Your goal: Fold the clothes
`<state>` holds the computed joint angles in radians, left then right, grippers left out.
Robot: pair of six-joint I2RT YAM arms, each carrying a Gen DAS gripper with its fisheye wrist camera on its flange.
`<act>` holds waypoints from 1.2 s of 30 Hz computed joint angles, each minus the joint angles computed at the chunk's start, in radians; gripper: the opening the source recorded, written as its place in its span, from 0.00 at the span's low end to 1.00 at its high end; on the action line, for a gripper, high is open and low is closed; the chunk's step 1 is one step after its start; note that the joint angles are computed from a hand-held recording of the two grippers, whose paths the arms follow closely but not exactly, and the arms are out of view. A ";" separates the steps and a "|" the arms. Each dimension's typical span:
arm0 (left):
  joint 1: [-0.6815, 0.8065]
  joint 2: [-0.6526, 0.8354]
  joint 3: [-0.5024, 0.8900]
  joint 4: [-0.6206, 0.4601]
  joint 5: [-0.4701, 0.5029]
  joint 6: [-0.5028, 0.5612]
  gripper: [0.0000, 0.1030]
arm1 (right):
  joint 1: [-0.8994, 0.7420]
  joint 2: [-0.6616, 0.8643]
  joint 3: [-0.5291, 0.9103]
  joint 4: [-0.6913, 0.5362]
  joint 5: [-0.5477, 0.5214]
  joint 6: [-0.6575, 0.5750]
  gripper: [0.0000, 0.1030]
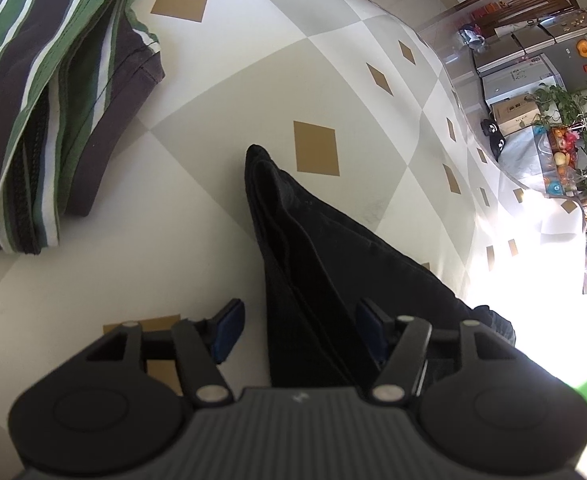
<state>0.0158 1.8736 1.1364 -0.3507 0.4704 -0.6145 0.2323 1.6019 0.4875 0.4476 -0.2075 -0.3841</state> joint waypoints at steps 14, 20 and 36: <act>-0.077 0.030 0.063 -0.009 -0.071 -0.012 0.78 | -0.075 -0.121 -0.043 -0.056 -0.071 -0.053 0.09; -0.097 0.023 0.055 0.004 -0.092 -0.004 0.51 | -0.081 -0.139 -0.060 -0.047 -0.074 -0.048 0.09; -0.148 -0.106 -0.060 0.127 -0.129 -0.043 0.22 | -0.159 -0.222 -0.099 -0.045 -0.113 -0.077 0.10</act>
<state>-0.1326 1.7672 1.0765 -0.2242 0.3416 -0.6575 0.0735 1.3796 0.3885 0.4022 -0.3205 -0.4610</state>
